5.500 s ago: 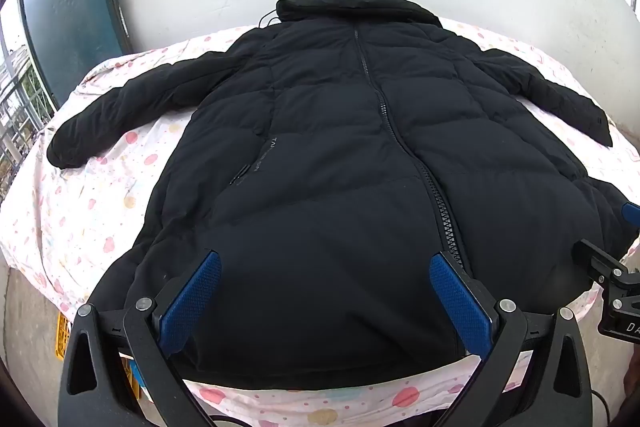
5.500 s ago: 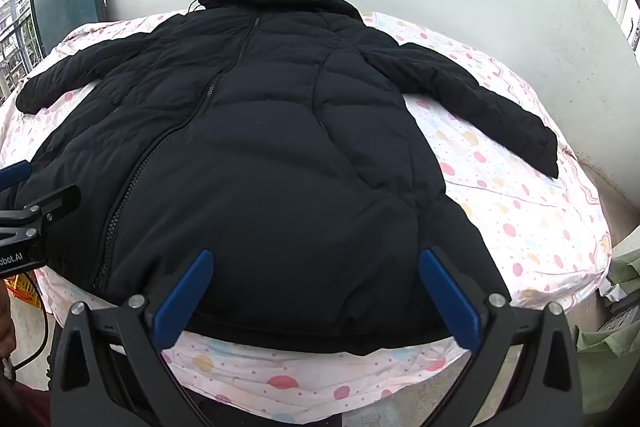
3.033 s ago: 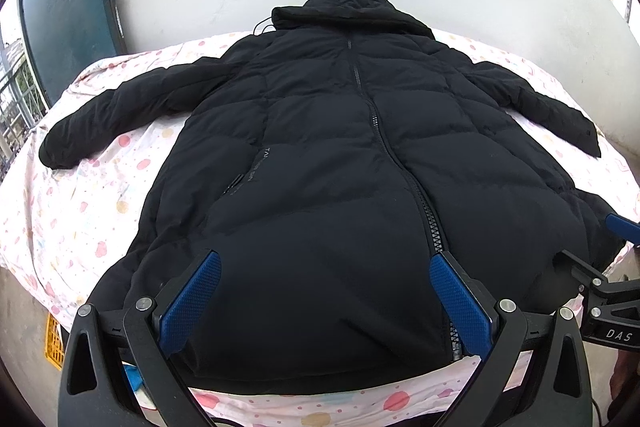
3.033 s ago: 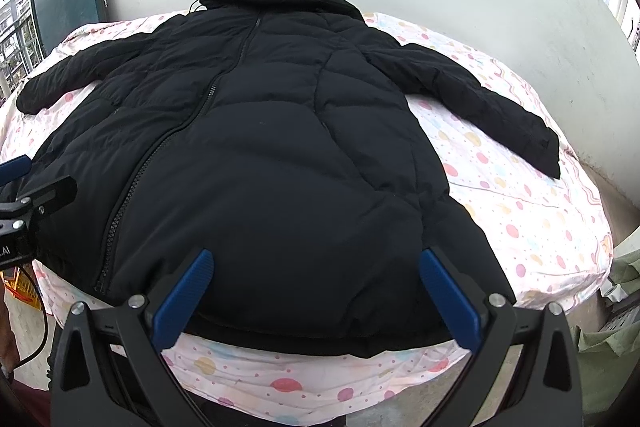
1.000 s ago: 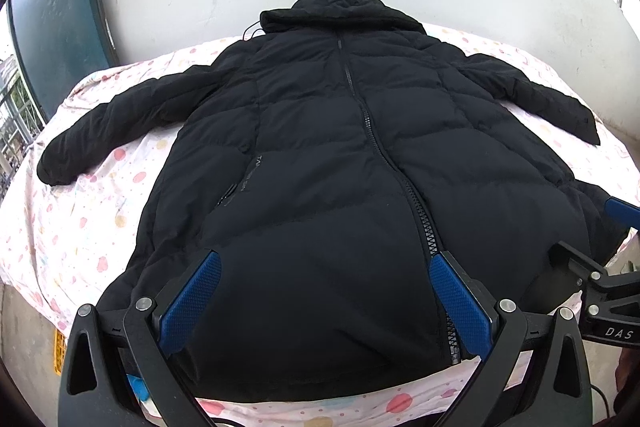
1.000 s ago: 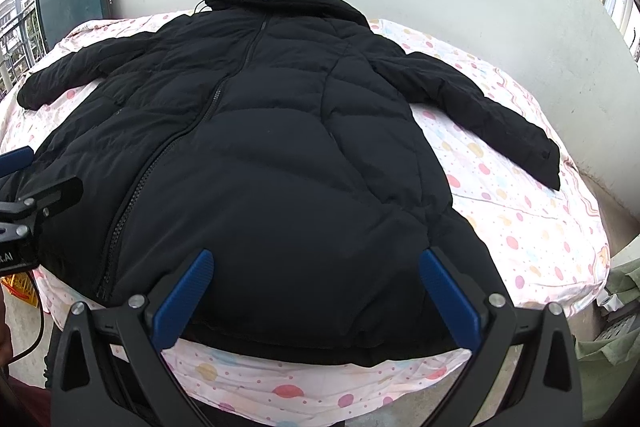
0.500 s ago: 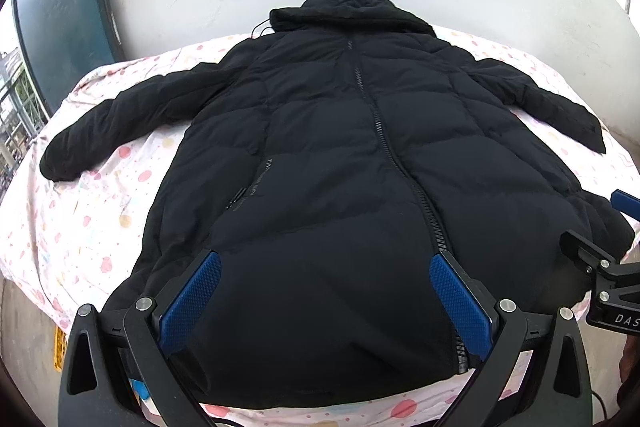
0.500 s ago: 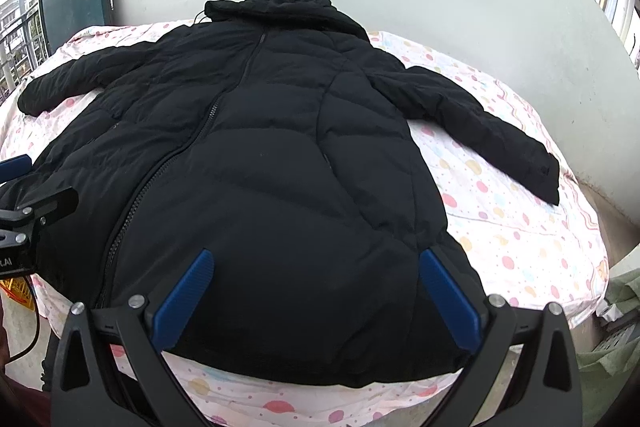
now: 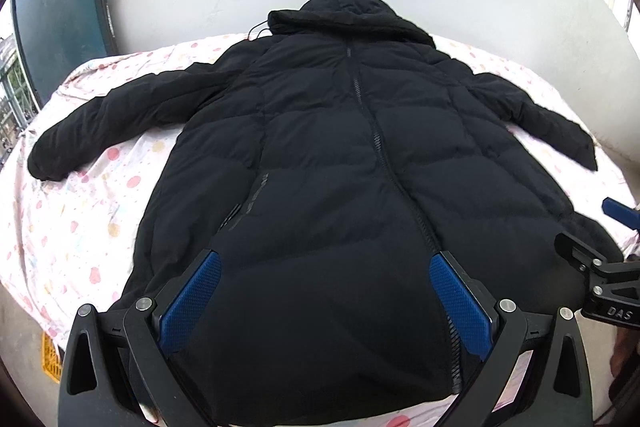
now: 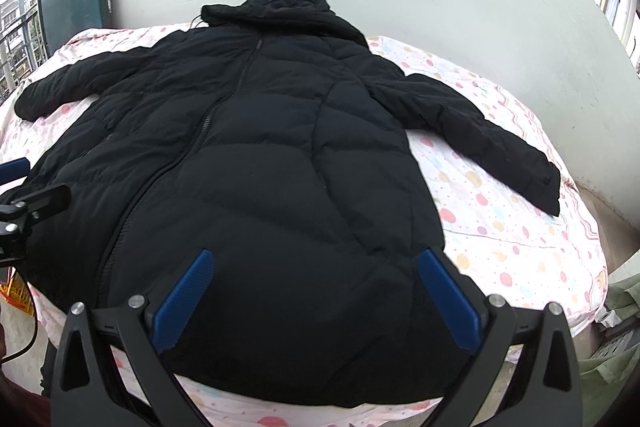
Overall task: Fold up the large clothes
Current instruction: 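Move the right tool over to the sleeve cuff nearest it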
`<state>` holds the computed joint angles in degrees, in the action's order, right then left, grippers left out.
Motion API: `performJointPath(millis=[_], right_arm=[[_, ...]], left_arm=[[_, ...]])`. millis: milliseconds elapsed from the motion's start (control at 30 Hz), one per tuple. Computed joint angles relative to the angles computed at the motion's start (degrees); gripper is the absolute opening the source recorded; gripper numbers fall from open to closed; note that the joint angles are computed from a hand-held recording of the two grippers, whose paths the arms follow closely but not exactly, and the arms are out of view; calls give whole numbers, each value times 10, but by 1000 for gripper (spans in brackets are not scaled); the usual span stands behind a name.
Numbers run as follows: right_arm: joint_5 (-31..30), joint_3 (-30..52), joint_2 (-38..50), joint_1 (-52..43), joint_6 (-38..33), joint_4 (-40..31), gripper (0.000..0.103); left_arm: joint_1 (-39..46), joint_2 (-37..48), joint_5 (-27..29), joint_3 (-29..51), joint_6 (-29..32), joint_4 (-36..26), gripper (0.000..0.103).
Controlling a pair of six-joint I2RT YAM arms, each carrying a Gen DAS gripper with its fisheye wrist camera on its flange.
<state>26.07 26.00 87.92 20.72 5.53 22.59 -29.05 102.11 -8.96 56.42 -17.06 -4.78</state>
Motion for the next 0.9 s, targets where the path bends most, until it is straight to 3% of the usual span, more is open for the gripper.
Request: performJointPath(millis=[433, 733, 900], right_arm=[[-61, 77, 17, -110, -48, -36, 103], [-102, 121, 17, -157, -60, -60, 103], [-131, 151, 6, -201, -65, -82, 103]], left_arm=[[2, 74, -41, 142, 18, -116, 102], [-32, 71, -160, 199, 47, -157, 102], [-34, 79, -175, 241, 64, -167, 102]])
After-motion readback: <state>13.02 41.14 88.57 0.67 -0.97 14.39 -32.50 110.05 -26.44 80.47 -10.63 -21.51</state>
